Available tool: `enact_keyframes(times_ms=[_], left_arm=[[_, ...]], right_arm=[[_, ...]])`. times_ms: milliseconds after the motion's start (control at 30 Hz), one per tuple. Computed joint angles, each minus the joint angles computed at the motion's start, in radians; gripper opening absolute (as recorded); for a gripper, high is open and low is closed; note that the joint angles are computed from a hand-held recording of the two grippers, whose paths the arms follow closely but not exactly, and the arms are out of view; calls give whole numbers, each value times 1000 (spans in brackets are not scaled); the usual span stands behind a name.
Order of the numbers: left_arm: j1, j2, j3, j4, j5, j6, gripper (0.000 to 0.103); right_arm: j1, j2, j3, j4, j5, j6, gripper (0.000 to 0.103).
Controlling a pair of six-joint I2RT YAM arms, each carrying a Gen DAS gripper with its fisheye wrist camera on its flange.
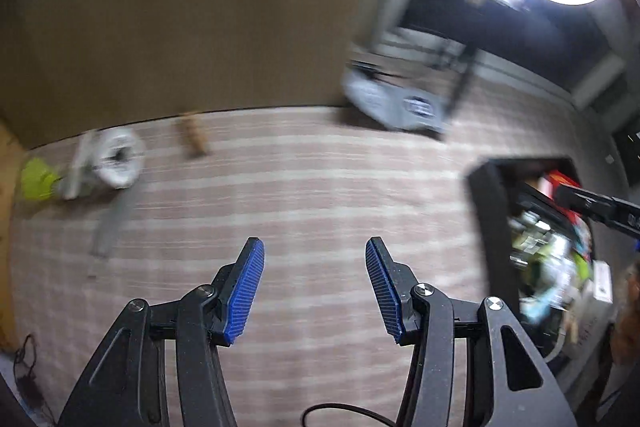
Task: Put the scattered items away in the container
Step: 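Close both grippers on the white plug-in fan device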
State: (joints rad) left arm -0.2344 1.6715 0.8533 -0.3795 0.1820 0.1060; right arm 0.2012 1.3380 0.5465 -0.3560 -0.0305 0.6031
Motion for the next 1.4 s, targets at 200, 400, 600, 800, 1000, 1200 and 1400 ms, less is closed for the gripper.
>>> enact_keyframes(times_ms=[200, 400, 600, 800, 1000, 1200, 1400], left_arm=[[262, 110, 82, -1, 14, 132, 50], [432, 238, 196, -4, 11, 247, 51], [497, 335, 288, -49, 88, 299, 51], [474, 416, 329, -34, 117, 258, 51], [440, 475, 358, 39, 84, 184, 52], [445, 524, 394, 83, 83, 148, 56], [435, 582, 449, 77, 93, 120, 56]], right_arm=[[221, 294, 235, 60, 39, 51, 24], [339, 590, 516, 75, 8, 10, 25], [399, 845, 822, 17, -29, -22, 26], [409, 1037, 1108, -45, -56, -16, 26], [411, 1219, 1402, -143, -77, 3, 40], [405, 1396, 1706, -268, -107, 26, 45], [411, 1605, 2071, -431, -138, 46, 53]])
